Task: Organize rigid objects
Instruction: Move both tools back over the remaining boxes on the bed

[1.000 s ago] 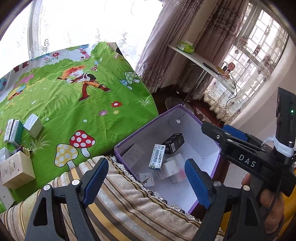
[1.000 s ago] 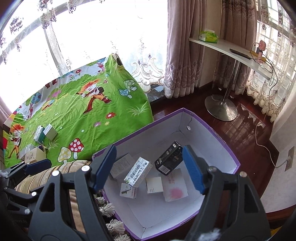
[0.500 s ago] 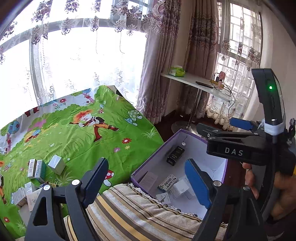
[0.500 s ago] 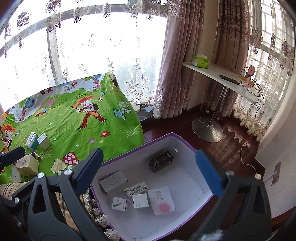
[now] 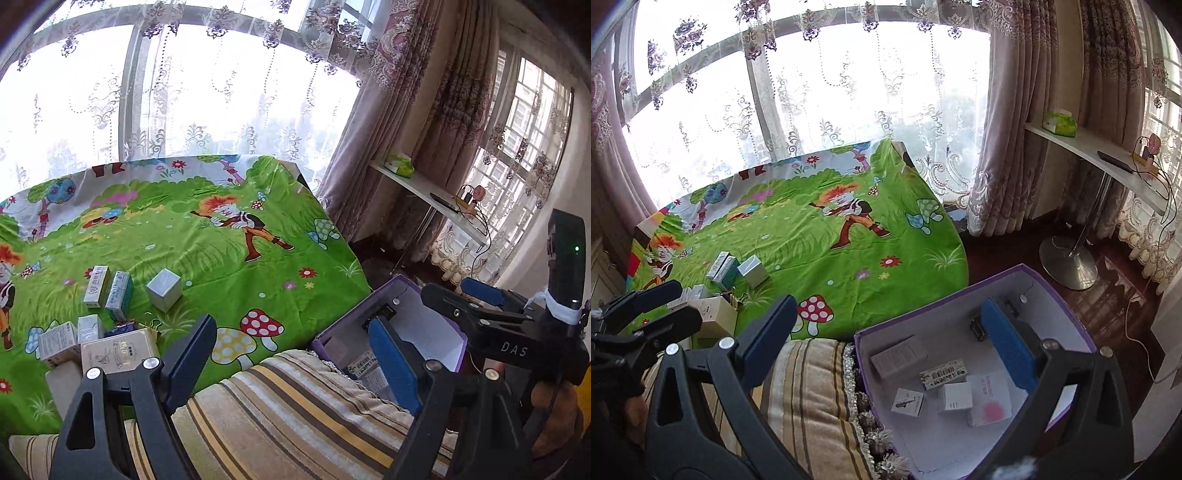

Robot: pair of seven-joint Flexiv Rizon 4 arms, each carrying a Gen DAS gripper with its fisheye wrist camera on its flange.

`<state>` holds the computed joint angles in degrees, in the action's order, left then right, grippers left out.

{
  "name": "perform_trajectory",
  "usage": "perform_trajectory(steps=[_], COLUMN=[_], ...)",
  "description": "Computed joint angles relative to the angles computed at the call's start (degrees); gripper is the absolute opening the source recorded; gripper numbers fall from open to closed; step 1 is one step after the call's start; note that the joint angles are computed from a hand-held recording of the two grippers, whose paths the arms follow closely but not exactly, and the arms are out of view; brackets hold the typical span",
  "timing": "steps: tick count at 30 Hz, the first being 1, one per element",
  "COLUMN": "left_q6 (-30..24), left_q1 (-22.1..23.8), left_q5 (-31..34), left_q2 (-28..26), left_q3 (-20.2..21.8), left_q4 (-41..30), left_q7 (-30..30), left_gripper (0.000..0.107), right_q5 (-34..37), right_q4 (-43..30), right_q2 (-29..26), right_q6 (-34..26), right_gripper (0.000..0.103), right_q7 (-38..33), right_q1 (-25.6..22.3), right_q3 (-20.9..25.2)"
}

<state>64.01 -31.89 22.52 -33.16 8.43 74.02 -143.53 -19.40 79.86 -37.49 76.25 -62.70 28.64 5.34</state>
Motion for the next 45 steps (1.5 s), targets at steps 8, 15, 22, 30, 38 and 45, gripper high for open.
perform_trajectory(steps=[8, 15, 22, 30, 38, 45], left_q6=[-2.86, -6.04, -7.5, -7.12, -6.59, -6.51], left_q1=[0.82, 3.96, 8.29, 14.17, 18.19, 19.41], left_q5=[2.56, 5.04, 5.06, -2.58, -12.18, -18.88], left_q2=[6.11, 10.95, 15.02, 16.87, 15.46, 12.78], left_q3=[1.93, 0.16, -1.96, -4.67, -6.26, -6.36], left_q4=[9.22, 15.77, 22.29, 29.04, 31.81, 31.78], left_q7=[-8.55, -14.0, -18.75, -19.02, -12.37, -8.53], left_gripper=[0.085, 0.085, 0.085, 0.085, 0.085, 0.085], right_q5=[3.09, 6.31, 8.44, 10.39, 11.75, 12.68], right_q4=[-3.71, -7.11, -10.61, -14.68, -20.56, -25.71], right_q2=[-2.02, -3.57, -5.27, -7.36, -10.22, -12.87], right_q6=[-4.45, -8.2, -11.31, -15.2, -20.54, -24.65], right_gripper=[0.101, 0.101, 0.101, 0.101, 0.101, 0.101], right_q7=[-4.87, -8.91, -12.17, -15.2, -18.45, -21.28], right_q1=[-0.31, 0.81, 2.56, 4.48, 6.56, 8.97], right_q3=[4.83, 6.94, 7.83, 8.13, 8.59, 8.1])
